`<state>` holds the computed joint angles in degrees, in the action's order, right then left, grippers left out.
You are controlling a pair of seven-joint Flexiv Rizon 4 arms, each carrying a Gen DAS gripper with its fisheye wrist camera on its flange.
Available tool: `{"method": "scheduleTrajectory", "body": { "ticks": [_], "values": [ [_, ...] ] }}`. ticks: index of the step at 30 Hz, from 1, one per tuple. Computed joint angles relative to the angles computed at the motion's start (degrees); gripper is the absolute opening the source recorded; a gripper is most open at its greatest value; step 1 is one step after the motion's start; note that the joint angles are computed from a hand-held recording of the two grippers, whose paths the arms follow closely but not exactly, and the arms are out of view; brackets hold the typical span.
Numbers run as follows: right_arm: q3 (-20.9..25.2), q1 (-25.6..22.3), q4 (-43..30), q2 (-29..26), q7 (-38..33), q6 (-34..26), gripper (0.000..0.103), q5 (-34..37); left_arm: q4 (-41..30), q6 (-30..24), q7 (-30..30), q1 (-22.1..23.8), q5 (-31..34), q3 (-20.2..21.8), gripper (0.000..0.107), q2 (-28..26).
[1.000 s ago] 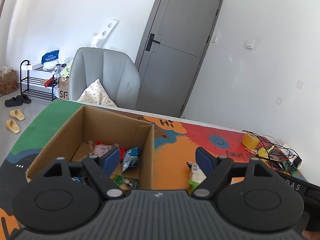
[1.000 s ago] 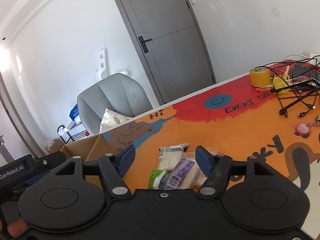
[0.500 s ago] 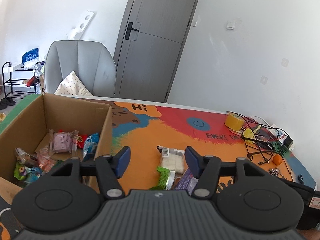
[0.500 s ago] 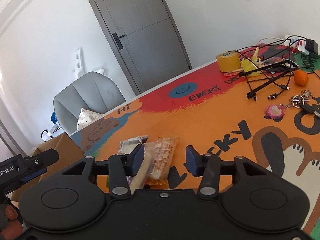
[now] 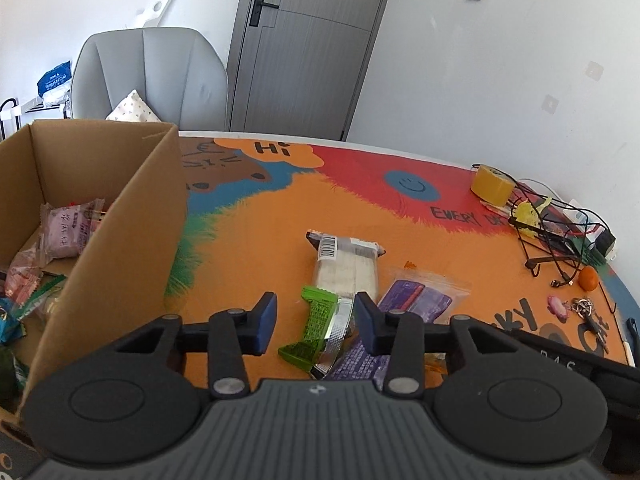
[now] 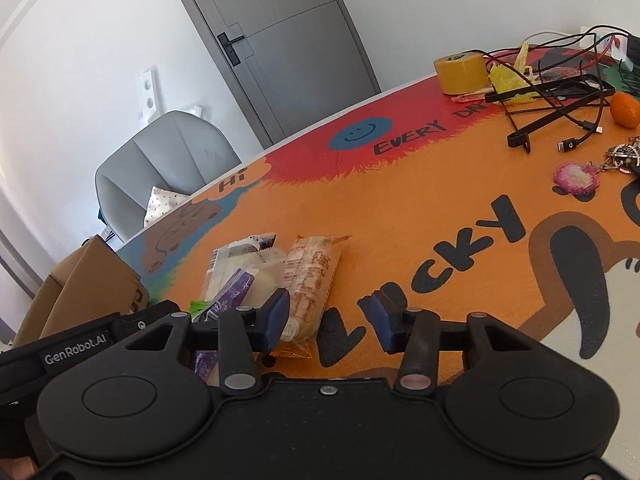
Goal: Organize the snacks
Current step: 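Grasp the green snack pack with the left gripper while the right gripper grasps the tan bread loaf bag, then carry the green pack and bread loaf over the box and open both grippers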
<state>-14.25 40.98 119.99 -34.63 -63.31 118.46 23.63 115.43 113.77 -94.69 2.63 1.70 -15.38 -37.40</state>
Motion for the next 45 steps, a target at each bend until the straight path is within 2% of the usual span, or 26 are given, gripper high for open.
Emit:
{"method": "scheduleTrajectory", "body": {
  "ticks": [4, 7, 10, 13, 19, 23, 25, 28, 30, 34, 38, 45],
  "values": [
    [0.5, -1.1, -1.3, -0.6, 0.1, -1.3, 0.046, -1.8, -1.7, -1.9, 1.0, -1.8, -1.3, 1.3, 0.041, -1.2],
    [-1.2, 0.3, -2.2, -1.2, 0.0, -2.6, 0.046, -2.2, -2.6, -3.3, 1.8, -2.4, -2.5, 1.7, 0.040, -1.9],
    [-1.2, -0.1, -2.9, -1.7, 0.5, -3.3, 0.046, -3.5, -3.2, -5.3, 2.6, -2.2, -3.5, 1.5, 0.033, -2.5],
    [-1.4, -0.1, -3.5, -2.4, 1.1, -3.7, 0.046, -4.5, -3.0, -4.1, 3.3, -1.5, -3.0, 0.8, 0.027, -2.9],
    [-2.2, 0.8, -4.7, -3.0, 1.9, -5.6, 0.047, -6.8, -1.6, -2.2, 2.8, 0.3, -2.5, -0.3, 0.026, -2.1],
    [-7.5, 5.7, -4.9, -4.2, 1.8, -6.8, 0.048, -6.4, -0.7, -0.1, 1.8, 0.6, -1.7, -0.1, 0.026, -1.1],
    [-10.7, 8.4, -4.5, -4.6, 1.9, -7.9, 0.037, -6.2, -0.3, 0.3, 1.3, 1.6, -0.7, -0.8, 0.026, -0.7],
    [-10.0, 7.6, -3.5, -3.9, 2.7, -7.2, 0.036, -6.9, 0.4, 1.5, 0.7, 2.0, 0.4, -0.7, 0.026, 0.0],
    [-11.7, 9.3, -2.5, -3.9, 3.4, -6.7, 0.035, -5.5, 1.0, 2.0, 0.0, 2.3, 0.9, -0.7, 0.026, 0.4],
    [-12.2, 10.4, -0.6, -2.8, 3.2, -4.5, 0.035, -3.8, 2.0, 3.2, -1.3, 3.1, 2.2, -0.9, 0.026, 1.2],
    [-14.0, 13.0, 0.8, -1.6, 1.9, -3.0, 0.035, -1.0, 3.0, 4.7, -2.8, 3.8, 3.8, -1.1, 0.026, 2.4],
    [-12.8, 14.4, 1.7, 1.3, -2.9, 0.1, 0.035, 2.9, 5.4, 7.4, -5.7, 4.9, 6.5, -0.4, 0.026, 5.2]
  ]
}}
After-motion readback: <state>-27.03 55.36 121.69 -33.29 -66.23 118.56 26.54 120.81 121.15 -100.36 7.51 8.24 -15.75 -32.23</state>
